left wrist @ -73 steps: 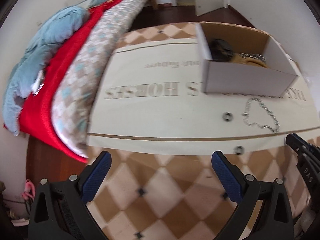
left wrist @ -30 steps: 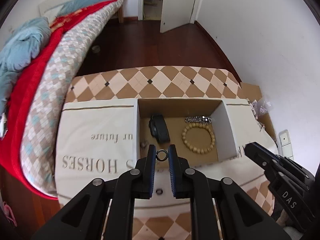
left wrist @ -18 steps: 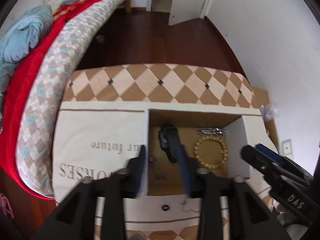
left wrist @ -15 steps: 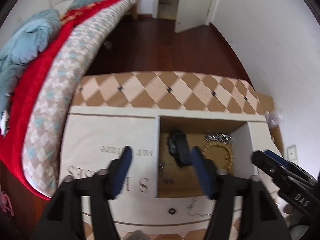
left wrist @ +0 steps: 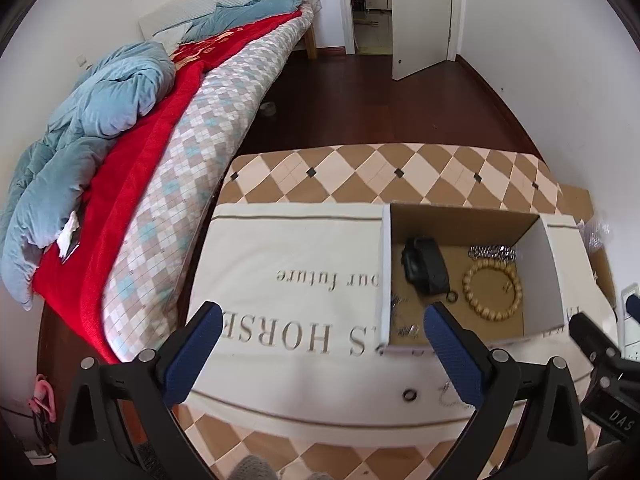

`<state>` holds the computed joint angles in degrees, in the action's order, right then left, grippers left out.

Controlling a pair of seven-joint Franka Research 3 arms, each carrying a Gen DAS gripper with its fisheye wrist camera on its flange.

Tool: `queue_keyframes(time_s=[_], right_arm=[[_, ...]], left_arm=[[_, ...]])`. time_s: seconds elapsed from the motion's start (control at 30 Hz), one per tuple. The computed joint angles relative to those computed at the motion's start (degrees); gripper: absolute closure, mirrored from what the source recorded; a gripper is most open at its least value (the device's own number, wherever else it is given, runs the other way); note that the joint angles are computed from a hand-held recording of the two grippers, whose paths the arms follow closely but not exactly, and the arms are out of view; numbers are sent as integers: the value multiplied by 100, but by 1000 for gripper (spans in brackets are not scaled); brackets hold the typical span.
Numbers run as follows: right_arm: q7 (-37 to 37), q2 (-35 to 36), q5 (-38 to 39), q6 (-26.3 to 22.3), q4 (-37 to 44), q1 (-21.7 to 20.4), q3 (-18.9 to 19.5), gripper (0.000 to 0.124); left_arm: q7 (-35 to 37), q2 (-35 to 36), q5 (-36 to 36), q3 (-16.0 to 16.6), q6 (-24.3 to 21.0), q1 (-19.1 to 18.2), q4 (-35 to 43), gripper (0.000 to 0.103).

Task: Organize jewelry
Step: 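Lower both items into the white box and open both tools, then lift both open tools up and away from the box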

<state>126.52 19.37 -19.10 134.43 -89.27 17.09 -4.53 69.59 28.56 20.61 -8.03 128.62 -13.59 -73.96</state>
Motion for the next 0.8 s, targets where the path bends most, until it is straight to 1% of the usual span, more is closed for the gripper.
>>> queue_keyframes(time_s=[0.17,0.43,0.57,0.8], right_arm=[[196,-313,-270,-11,-199,115,7,21],[674,-931,-792,-51,-626,153,192,21],[961,-1259,-1067,-106,-840,124,329,21],[1281,-1691,-1460,-166,-1056,27,591,21]], left_arm=[[-113,-544,119,7,256,42,-658,1],[-207,-1429,283,-100,753,138,-1550,1],[-166,-1741,280,-162,952,185,-1819,1],[-228,-2150,145,-227,1172,250,-2133,1]])
